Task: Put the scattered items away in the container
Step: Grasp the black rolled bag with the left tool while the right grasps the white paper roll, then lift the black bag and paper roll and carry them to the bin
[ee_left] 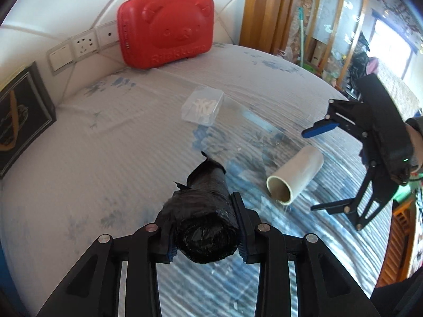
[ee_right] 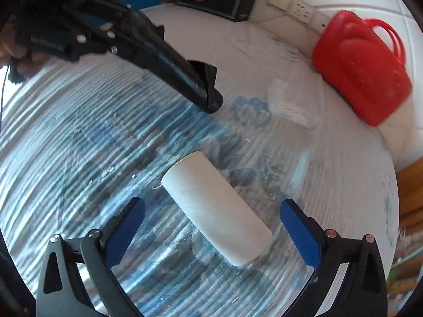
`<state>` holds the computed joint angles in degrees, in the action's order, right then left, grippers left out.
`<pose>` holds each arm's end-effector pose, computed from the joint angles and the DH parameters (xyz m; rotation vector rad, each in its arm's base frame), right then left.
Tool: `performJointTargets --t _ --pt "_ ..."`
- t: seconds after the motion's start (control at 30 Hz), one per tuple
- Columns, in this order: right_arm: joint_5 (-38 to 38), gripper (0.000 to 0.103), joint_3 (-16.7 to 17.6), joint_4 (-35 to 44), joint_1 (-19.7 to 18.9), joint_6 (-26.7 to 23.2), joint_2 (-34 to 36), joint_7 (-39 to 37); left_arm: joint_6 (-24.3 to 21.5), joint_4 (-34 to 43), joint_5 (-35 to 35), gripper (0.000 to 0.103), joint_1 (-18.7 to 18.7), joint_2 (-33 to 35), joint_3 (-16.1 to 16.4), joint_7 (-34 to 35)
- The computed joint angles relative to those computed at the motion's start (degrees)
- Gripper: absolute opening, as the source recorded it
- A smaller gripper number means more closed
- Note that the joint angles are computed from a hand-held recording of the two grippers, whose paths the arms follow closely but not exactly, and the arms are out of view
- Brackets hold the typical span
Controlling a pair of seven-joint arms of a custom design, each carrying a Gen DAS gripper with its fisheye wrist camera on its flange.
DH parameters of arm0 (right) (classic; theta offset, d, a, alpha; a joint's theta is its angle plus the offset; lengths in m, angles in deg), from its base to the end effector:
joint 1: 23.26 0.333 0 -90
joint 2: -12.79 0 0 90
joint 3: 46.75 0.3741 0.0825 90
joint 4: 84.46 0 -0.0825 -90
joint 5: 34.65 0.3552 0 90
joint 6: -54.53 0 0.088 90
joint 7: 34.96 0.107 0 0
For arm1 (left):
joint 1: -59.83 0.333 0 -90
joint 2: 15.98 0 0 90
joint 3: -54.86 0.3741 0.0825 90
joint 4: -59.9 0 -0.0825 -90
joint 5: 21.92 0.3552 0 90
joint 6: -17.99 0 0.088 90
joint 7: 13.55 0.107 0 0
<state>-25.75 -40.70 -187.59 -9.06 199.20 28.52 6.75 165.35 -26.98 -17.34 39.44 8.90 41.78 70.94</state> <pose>0.6198 0.2187 0.5143 -2.6710 0.6697 -0.4369 0.6229 -0.3703 0.5531 -1.4260 2.3755 -0.8328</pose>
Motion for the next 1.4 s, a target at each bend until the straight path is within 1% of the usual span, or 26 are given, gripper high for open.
performJointTargets --t 0.1,0.17,0.23,0.27,0.3,0.33,0.37,0.43,0.5,0.57,0.63,0.77,0.9,1.0,1.1,1.3,1.33,1.4 --pt "0.05 0.103 0.99 2.34 -0.78 -3.79 2.17 -5.86 1.92 -5.43 1.49 0.033 -1.24 -4.29 1.68 -5.72" --pt "1.25 0.103 1.37 4.96 -1.32 -7.76 3.75 -8.04 2.56 -8.13 3.02 0.033 -1.85 -6.68 2.12 -9.20" --pt "1.57 0.094 1.24 7.64 -1.35 -11.19 5.42 -8.84 2.36 -9.86 4.66 0.033 -2.24 -8.63 2.18 -12.21" --pt "2.05 0.087 1.19 9.66 -1.47 -14.02 6.54 -8.71 2.23 -10.47 5.31 0.033 -2.31 -9.46 2.04 -13.39" --pt "2.31 0.076 0.98 11.14 -1.42 -15.70 7.42 -8.18 2.12 -11.23 5.87 0.033 -2.23 -10.34 1.88 -14.31" --pt "2.81 0.069 0.89 12.80 -1.54 -17.72 8.27 -7.67 1.74 -11.55 6.48 0.033 -2.25 -10.94 1.75 -15.36" --pt "3.75 0.053 0.90 14.01 -1.79 -18.95 8.80 -7.12 1.57 -11.96 7.00 0.033 -2.22 -11.62 1.60 -16.36" --pt "3.13 0.052 0.21 14.59 -1.20 -18.74 9.03 -5.36 1.35 -12.64 8.14 0.033 -2.15 -12.73 1.27 -17.93" --pt "3.18 0.051 -0.05 14.78 -1.09 -19.66 8.86 -3.57 0.77 -12.87 9.36 0.033 -2.15 -13.66 1.08 -19.63" --pt "3.24 0.051 -0.27 13.67 -0.96 -19.15 7.77 -1.95 0.34 -12.82 10.35 0.033 -2.05 -14.42 0.84 -21.03" --pt "4.05 0.051 -0.38 12.46 -1.09 -18.56 6.20 0.15 0.00 -12.70 11.61 0.033 -2.08 -15.08 0.67 -22.41" --pt "6.08 0.051 -0.56 10.85 -1.39 -18.87 2.76 4.84 -0.60 -12.59 13.17 0.033 -1.77 -16.79 0.20 -24.06" --pt "9.31 0.051 -0.29 10.97 -1.78 -20.29 -0.92 7.85 -1.22 -12.20 14.72 0.033 -1.59 -18.47 -0.37 -25.31" --pt "10.66 0.051 -0.48 9.66 -1.24 -19.50 -4.60 10.70 -1.84 -11.47 16.03 0.033 -1.68 -19.30 -0.79 -26.75" --pt "11.13 0.051 -0.87 9.29 -0.44 -19.32 -7.91 15.25 -3.05 -9.84 17.97 0.033 -2.05 -19.44 -1.14 -28.52" --pt "7.75 0.051 -2.03 10.16 0.50 -18.50 -12.06 25.06 -4.96 -5.38 19.77 0.033 -3.18 -18.82 -1.83 -30.02" --pt "7.50 0.051 -2.29 10.51 0.37 -18.74 -12.51 26.87 -5.60 -4.32 19.89 0.033 -3.40 -18.57 -1.89 -30.13" --pt "6.94 0.051 -2.60 10.99 0.18 -18.84 -13.19 29.93 -8.32 -1.39 21.25 0.033 -4.24 -17.72 -1.90 -30.84"
